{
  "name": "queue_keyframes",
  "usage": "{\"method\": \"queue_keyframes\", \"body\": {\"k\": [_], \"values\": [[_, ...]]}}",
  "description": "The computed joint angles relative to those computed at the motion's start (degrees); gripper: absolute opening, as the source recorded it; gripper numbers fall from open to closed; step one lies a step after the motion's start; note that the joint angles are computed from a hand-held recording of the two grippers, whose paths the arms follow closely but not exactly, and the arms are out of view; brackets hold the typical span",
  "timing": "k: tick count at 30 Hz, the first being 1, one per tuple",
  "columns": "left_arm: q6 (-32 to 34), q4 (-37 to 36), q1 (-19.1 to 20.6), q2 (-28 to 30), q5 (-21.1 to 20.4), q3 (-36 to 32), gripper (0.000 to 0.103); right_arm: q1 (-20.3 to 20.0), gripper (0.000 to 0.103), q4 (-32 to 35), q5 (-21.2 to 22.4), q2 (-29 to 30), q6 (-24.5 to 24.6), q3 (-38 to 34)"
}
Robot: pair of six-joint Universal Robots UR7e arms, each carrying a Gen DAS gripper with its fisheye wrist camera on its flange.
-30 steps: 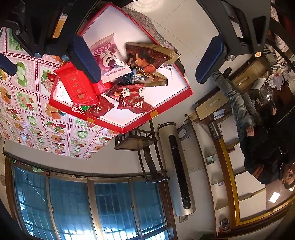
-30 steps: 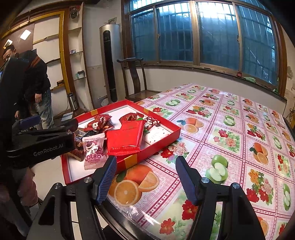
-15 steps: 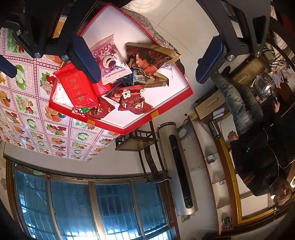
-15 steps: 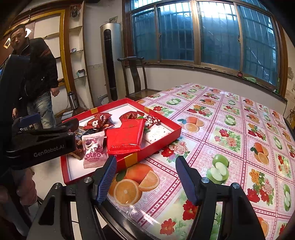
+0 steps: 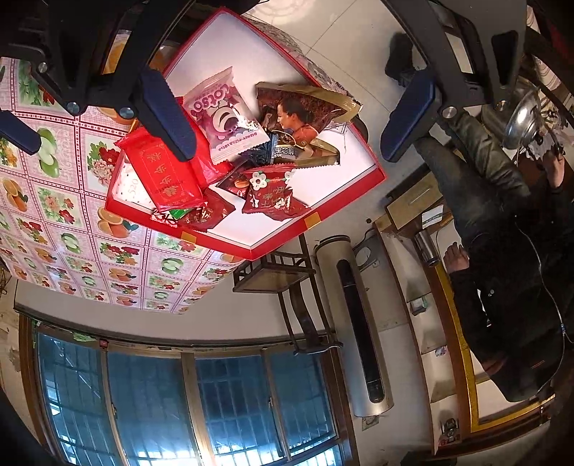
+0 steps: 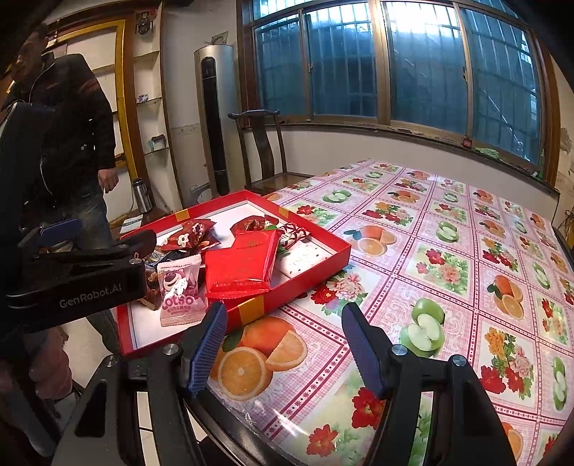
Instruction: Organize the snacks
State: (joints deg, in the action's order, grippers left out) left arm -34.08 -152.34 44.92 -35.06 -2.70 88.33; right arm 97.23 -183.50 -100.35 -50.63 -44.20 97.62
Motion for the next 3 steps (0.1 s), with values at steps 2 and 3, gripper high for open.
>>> {"method": "queue_keyframes", "body": {"k": [2, 3], "values": [[3.2, -2.8, 0.0, 0.7, -0.4, -0.5, 0.103, 0.0, 0.07, 0.1, 0.1, -0.1, 0.3, -0.1], [3.9, -3.3, 0.0, 0.9, -0.6, -0.7, 0.103, -0.1, 0.07, 0.2, 0.2, -0.2, 0.5, -0.1]]}}
